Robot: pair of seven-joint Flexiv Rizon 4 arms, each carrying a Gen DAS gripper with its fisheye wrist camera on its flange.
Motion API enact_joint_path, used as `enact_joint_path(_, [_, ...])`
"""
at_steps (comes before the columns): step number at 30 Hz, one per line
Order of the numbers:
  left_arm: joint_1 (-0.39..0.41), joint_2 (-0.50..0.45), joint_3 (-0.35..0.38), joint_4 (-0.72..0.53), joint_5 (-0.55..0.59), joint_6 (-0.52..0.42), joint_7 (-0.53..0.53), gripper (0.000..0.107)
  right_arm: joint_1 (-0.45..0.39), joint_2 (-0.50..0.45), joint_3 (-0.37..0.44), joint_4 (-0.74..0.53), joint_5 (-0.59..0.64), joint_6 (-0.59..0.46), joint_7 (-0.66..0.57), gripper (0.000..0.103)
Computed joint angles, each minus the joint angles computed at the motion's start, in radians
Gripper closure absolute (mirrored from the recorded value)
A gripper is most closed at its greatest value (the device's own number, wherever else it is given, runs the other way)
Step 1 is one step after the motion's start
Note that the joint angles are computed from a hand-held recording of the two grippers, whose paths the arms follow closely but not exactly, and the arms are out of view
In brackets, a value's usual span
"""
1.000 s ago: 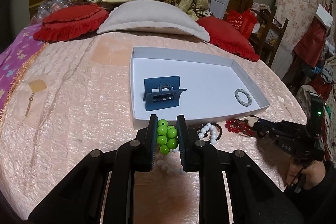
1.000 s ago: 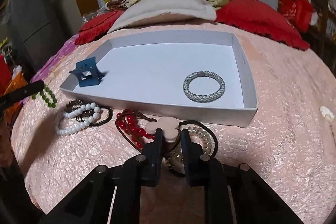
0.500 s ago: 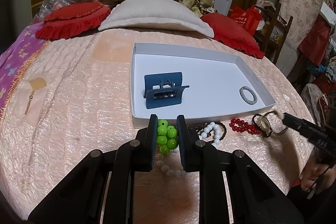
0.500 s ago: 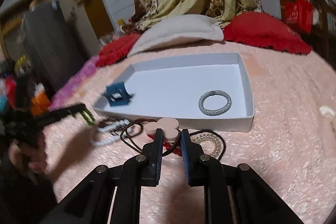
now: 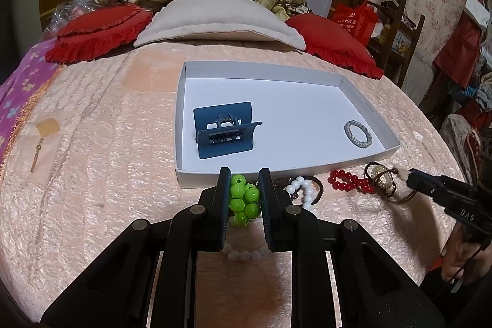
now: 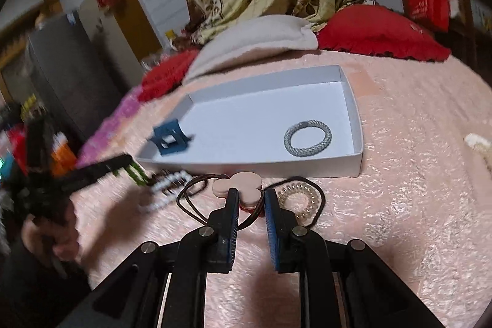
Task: Organize jewelry
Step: 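Lift the green bracelet with the left tool while the right tool grasps the pink-charm hair tie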
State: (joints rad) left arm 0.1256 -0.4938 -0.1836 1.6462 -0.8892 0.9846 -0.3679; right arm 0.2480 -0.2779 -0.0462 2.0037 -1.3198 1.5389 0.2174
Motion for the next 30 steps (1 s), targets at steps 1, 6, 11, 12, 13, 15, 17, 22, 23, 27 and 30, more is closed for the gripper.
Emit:
enact_joint_path(1, [0.000, 0.000, 0.000, -0.001, 0.001, -0.002, -0.001, 0.090, 0.001, -0.002, 0.008, -0.001, 0.018, -0.012, -0.024, 0.087])
enact_joint_path(6, [-0.005, -0.001, 0.003, 0.002, 0.008, 0.004, -0.005, 0.090, 0.014, 0.007, 0.008, -0.002, 0.005, -0.059, -0.032, 0.087])
enact_joint_path(11, [-0.005, -0.001, 0.002, 0.001, 0.016, 0.005, -0.007, 0.090, 0.015, 0.004, 0.032, 0.002, 0.091, -0.097, -0.105, 0.087])
enact_joint_path(12, [-0.005, -0.001, 0.002, 0.001, 0.016, 0.004, -0.007, 0.090, 0.021, 0.005, 0.030, 0.002, 0.095, -0.106, -0.110, 0.087])
enact_joint_path(13, [-0.005, -0.002, 0.001, 0.000, 0.017, 0.004, -0.007, 0.090, 0.024, 0.005, 0.023, 0.002, 0.086, -0.106, -0.099, 0.087])
enact_joint_path(15, [-0.005, -0.002, 0.001, 0.000, 0.019, 0.004, -0.007, 0.090, 0.024, 0.004, 0.009, 0.001, 0.050, -0.091, -0.056, 0.087])
enact_joint_path(17, [-0.005, -0.002, 0.001, 0.000, 0.020, 0.004, -0.009, 0.090, 0.020, 0.005, 0.003, -0.001, 0.018, -0.085, -0.022, 0.087])
enact_joint_path(22, [-0.005, 0.000, 0.001, 0.004, 0.021, 0.006, -0.007, 0.090, 0.009, 0.019, 0.025, -0.008, -0.031, -0.147, -0.009, 0.087])
enact_joint_path(23, [-0.005, 0.000, 0.001, 0.004, 0.021, 0.006, -0.007, 0.090, 0.006, 0.021, 0.031, -0.008, -0.030, -0.156, -0.011, 0.087])
enact_joint_path(27, [-0.006, 0.000, 0.002, 0.005, 0.024, 0.006, -0.009, 0.090, -0.006, 0.022, 0.043, -0.008, -0.034, -0.162, -0.016, 0.087])
enact_joint_path(30, [-0.006, 0.001, 0.001, 0.008, 0.023, 0.007, -0.007, 0.090, -0.006, 0.020, 0.053, -0.011, -0.017, -0.174, -0.042, 0.087])
